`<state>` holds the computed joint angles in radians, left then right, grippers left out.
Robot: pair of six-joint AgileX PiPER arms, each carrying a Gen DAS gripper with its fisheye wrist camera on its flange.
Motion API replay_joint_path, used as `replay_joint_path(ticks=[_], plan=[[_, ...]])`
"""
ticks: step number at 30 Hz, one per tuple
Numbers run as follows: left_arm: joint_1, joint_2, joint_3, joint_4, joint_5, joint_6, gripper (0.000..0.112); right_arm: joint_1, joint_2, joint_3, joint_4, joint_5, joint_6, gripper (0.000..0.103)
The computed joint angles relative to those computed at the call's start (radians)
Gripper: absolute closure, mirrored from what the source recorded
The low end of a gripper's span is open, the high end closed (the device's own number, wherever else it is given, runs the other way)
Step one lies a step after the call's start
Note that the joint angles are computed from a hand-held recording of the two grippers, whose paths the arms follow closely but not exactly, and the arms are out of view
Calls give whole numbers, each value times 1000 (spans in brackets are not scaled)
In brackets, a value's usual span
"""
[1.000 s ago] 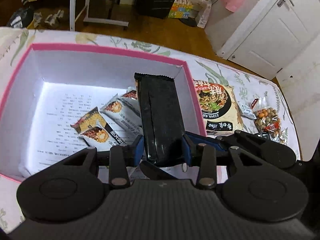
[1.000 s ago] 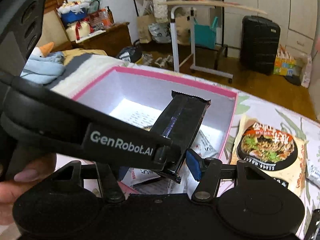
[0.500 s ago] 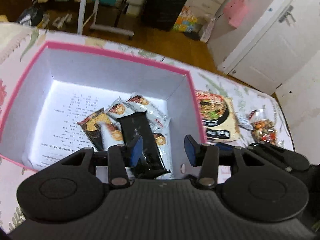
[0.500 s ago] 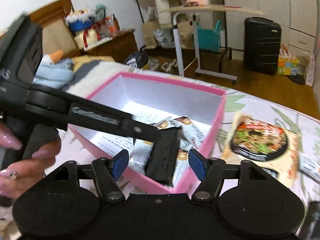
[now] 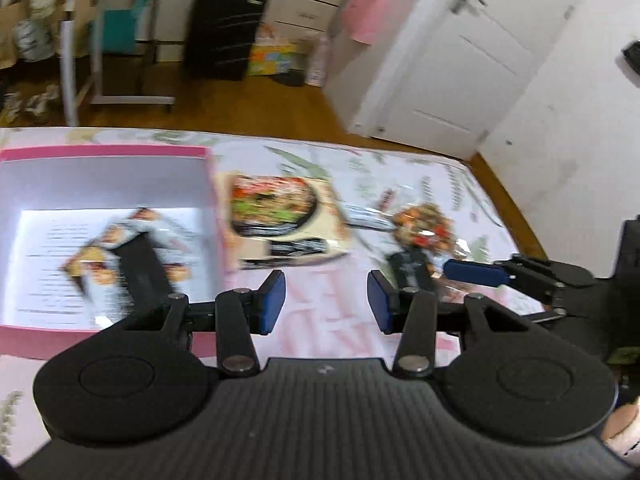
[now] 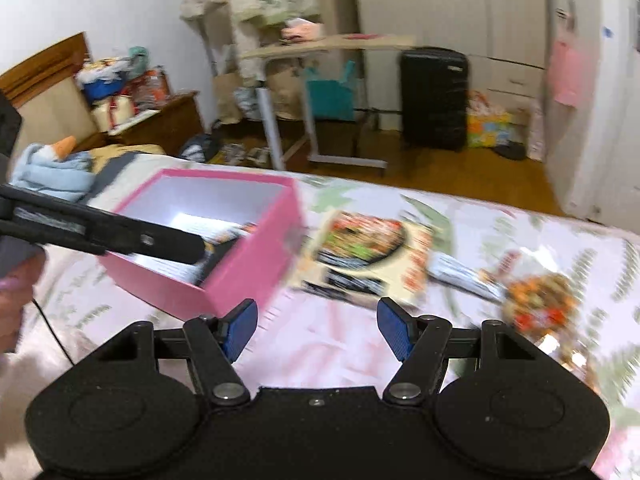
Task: Organize snacks
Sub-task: 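Grasp another black-wrapped bar with the left gripper while the right grasps one, then carry both black bars into the pink box and open both grippers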
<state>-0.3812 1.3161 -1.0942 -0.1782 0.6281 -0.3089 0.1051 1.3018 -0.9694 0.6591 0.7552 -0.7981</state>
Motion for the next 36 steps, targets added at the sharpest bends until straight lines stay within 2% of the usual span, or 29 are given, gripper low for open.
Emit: replay_joint_path(ticks=[4,6,9,11,13,17,19,22,24,27,30,33,34,36], plan=[[-91,129,-51,-41,-58,1,68,-105,3,82,24,-48,-164,32],[-120,214,-108,-71,-34,19,69,-148,-12,148,93,-99,-303,32],[-154,321,-174,-135,-20,49,69,-233,-1,192,198,-68,-475,32],[-173,372,-198,-154,-31,51,69,-270,20,220,231,-86,-530,32],[-192,420,-219,-154,-61,38,69,-293,39,259,297,-127,-626,32],[-210,540,-279,-185,-125,19,69,-303,109,326,517,-240,-940,32],[-213,609,-321,-221,-147,39,69,-296,164,331,606,-293,-1020,32],[-200,693,-363,-375,-186,165,69,-264,240,325,719,-387,-1117,32],[-192,751,-407,-442,-184,208,69,-278,266,339,838,-378,-1242,32],[-203,817,-481,-369,-142,138,68,-320,292,332,804,-286,-1221,32],[-220,818,-469,-353,-168,130,68,-319,311,329,808,-282,-1222,34],[-225,820,-472,-372,-168,132,68,-314,319,332,848,-290,-1238,40],[-227,821,-474,-366,-169,126,68,-307,317,335,862,-301,-1240,44],[-225,815,-460,-395,-178,136,68,-287,306,340,869,-330,-1225,45]])
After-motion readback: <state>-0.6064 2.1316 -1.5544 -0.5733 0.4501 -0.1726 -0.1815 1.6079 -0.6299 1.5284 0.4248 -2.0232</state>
